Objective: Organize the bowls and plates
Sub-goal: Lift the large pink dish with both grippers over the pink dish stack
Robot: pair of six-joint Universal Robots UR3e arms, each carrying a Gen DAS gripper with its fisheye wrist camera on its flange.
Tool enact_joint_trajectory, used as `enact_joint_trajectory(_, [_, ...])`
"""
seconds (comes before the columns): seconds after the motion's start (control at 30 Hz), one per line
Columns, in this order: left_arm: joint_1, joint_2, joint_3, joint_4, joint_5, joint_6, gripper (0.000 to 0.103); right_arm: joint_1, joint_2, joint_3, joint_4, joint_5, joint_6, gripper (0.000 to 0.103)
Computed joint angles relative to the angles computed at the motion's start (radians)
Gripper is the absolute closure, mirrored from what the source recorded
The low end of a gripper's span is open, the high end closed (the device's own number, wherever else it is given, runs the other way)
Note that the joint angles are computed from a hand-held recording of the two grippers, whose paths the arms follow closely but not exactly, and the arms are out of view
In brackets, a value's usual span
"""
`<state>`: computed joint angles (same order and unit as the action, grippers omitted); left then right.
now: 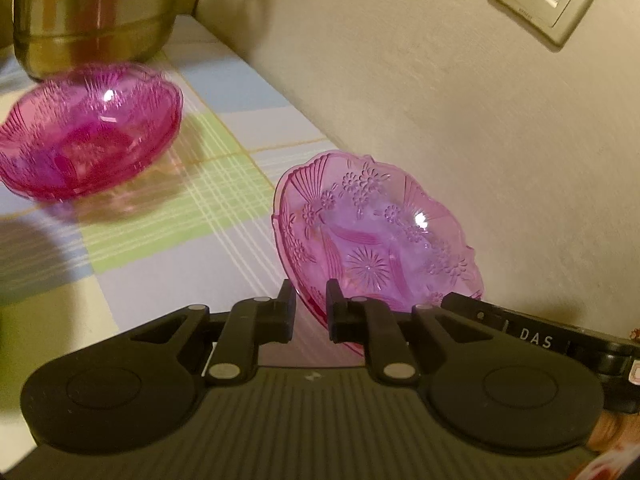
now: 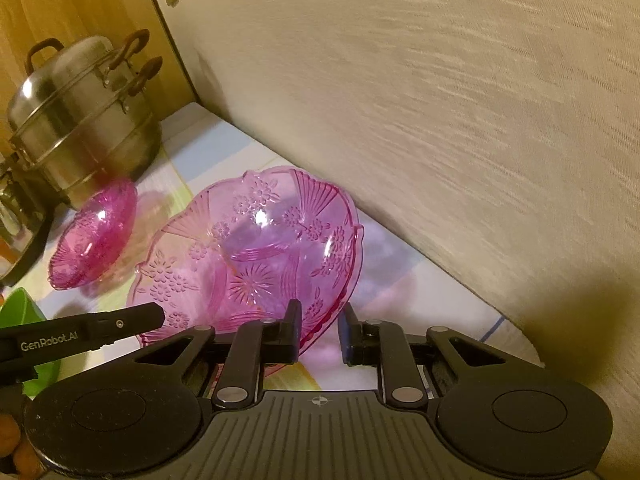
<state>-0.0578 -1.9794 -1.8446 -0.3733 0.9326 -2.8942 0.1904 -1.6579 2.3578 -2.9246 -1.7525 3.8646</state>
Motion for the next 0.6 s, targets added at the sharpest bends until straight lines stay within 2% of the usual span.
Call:
enact_joint_trajectory(0.23, [0.01,0.027,-0.036,0.076,0.013,-0.033,0.09,0.024,0.007,-0.05,0.01,-0.009,-0.009,0.084])
enact_joint_trajectory(0.3, [0.017,0.032,-0.035,0.065,0.005,-0.028,0.09,0.034,0.02,-0.077,0.011,-0.014,-0.017,0.084])
enact_joint_trajectory(0.4, [0.022,0.028,-0.043,0.106,0.011,-0.055,0.09,0.041,0.053,-0.123,0.01,-0.013,-0.034,0.084])
enact_joint_trajectory(0.6, [0.071,0.05,-0.01,0.098,0.026,-0.078,0.089,0.059,0.163,-0.275,0.021,-0.003,-0.081,0.084])
